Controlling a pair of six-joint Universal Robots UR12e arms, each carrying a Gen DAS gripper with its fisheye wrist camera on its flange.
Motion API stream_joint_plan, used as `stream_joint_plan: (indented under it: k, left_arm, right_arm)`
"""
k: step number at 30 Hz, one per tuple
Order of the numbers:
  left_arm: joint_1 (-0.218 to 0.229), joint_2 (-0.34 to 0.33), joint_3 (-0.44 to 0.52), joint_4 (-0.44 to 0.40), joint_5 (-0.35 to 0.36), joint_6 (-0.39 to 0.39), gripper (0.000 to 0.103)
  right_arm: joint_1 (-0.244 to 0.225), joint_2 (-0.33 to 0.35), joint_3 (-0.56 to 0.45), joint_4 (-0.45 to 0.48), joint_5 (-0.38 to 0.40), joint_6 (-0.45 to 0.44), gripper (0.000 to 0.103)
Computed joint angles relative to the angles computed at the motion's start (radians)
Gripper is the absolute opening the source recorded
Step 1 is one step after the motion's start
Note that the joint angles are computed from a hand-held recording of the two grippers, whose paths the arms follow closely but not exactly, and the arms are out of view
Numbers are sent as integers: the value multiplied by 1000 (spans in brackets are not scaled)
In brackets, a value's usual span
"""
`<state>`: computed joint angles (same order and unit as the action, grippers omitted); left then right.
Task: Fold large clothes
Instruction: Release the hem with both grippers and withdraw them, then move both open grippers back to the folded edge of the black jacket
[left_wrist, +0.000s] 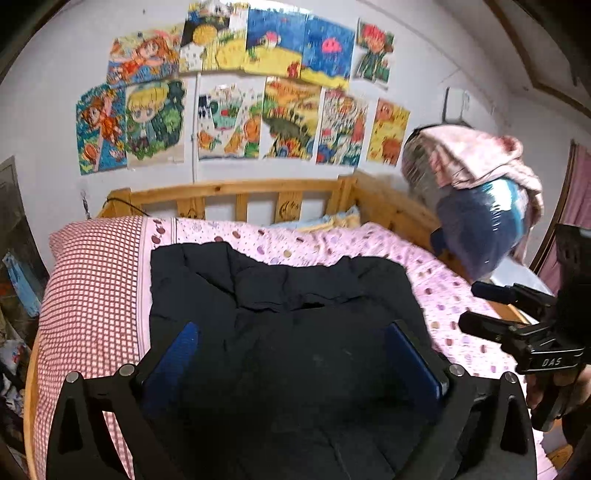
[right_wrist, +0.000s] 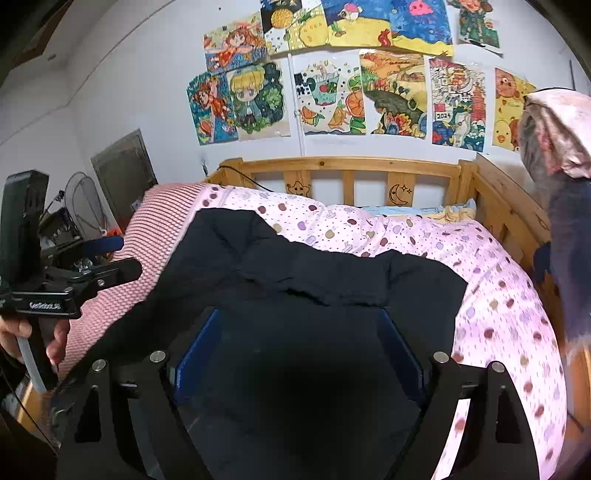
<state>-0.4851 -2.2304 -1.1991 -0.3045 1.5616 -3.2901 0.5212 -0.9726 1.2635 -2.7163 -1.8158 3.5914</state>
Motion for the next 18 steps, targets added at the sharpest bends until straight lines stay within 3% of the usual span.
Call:
stream_joint_plan:
  k: [8, 18]
  left_arm:
    - [-37, 91, -150, 120, 63, 53, 103]
    - [-73, 170, -297, 206, 131, 67, 103]
  right_arm:
    - [50, -67, 95, -71, -41, 3, 88]
    - [130, -117, 169, -105, -163, -8, 98]
